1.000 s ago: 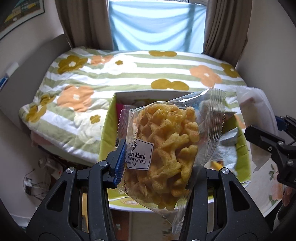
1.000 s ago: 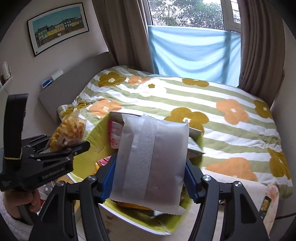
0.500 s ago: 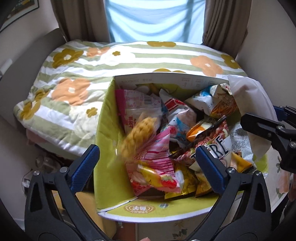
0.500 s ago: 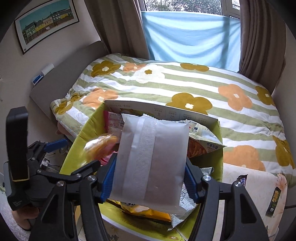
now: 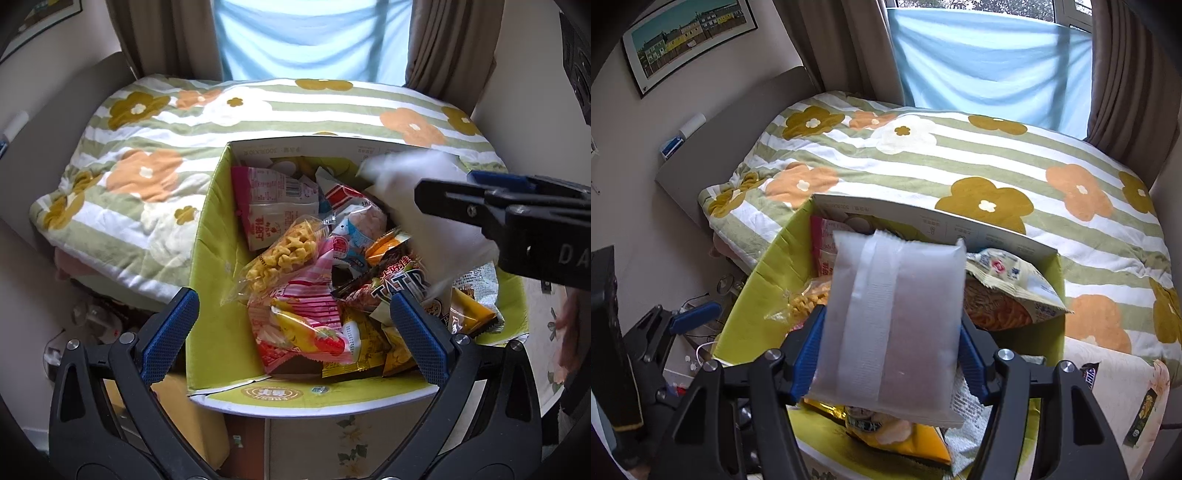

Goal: Organize snacks
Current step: 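Carry the waffle and white packet over the box and open both tools, then move both tools back over the Snickers bar and green cracker packet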

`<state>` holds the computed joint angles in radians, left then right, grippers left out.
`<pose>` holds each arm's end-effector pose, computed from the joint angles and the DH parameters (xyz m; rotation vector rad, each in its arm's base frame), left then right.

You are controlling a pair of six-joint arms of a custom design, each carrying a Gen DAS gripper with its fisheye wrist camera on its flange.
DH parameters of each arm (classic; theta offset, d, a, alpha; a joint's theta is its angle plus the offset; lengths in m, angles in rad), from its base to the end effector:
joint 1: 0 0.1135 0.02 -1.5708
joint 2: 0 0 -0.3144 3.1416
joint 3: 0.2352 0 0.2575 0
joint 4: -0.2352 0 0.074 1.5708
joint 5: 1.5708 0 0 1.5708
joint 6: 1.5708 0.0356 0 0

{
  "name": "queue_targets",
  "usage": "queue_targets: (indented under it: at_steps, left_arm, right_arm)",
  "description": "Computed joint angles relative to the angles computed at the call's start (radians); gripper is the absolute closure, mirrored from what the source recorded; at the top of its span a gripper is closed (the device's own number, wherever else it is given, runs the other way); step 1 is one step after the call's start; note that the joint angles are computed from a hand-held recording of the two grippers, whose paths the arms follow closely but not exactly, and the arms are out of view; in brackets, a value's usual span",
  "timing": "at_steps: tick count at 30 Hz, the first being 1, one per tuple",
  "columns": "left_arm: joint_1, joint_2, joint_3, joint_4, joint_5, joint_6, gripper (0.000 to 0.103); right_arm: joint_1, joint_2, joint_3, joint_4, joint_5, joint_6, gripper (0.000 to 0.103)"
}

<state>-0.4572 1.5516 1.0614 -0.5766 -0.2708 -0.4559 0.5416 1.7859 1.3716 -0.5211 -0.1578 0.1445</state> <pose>0.2872 -0.1307 0.2681 -0.0886 2.5737 0.0226 0.3444 0.2137 0.2869 -0.5690 2.4913 0.4728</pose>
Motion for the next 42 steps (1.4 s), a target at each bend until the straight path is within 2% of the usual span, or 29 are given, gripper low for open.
queue_targets:
  at_steps: [1,2,3,16,22,29,32,35,38,42]
  left_arm:
    - [-0.001,-0.001,-0.001,-0.003,-0.001,-0.004,0.000]
    - [-0.001,-0.003,-0.004,-0.004,-0.002,-0.007,0.000]
    - [-0.003,-0.005,-0.006,-0.005,-0.002,-0.013,0.000]
    - [-0.029,-0.056,-0.004,-0.059,-0.027,-0.036,0.000]
    - [-0.061,-0.091,0.045,-0.097,-0.059,-0.006,0.000]
    - [-0.130,-0.088,0.107,-0.092,-0.053,0.017,0.000]
    - [-0.173,-0.057,0.142,-0.082,-0.064,0.013,0.000]
    - [-0.231,0.009,0.212,-0.094,-0.085,-0.009,0.000]
    - [-0.290,0.074,0.281,-0.104,-0.102,-0.033,0.000]
    - [-0.371,0.216,0.437,-0.147,-0.120,-0.081,0.000]
  right_arm:
    - [0.002,-0.006,-0.005,0.009,0.005,0.003,0.021]
    - [0.002,-0.015,-0.013,0.021,0.005,0.002,0.005]
    - [0.000,-0.027,-0.027,0.034,0.003,0.000,0.002]
    - [0.005,-0.114,-0.109,0.046,0.055,0.008,0.002]
    - [-0.009,-0.212,-0.140,0.034,0.100,0.029,0.002]
    - [-0.076,-0.351,-0.211,-0.011,0.165,0.042,0.002]
    - [-0.131,-0.416,-0.260,-0.013,0.181,0.045,0.002]
    - [-0.231,-0.461,-0.297,-0.032,0.126,0.026,0.002]
    - [-0.357,-0.501,-0.340,-0.035,0.074,-0.027,0.002]
    - [-0.547,-0.520,-0.378,-0.028,0.013,-0.139,0.002]
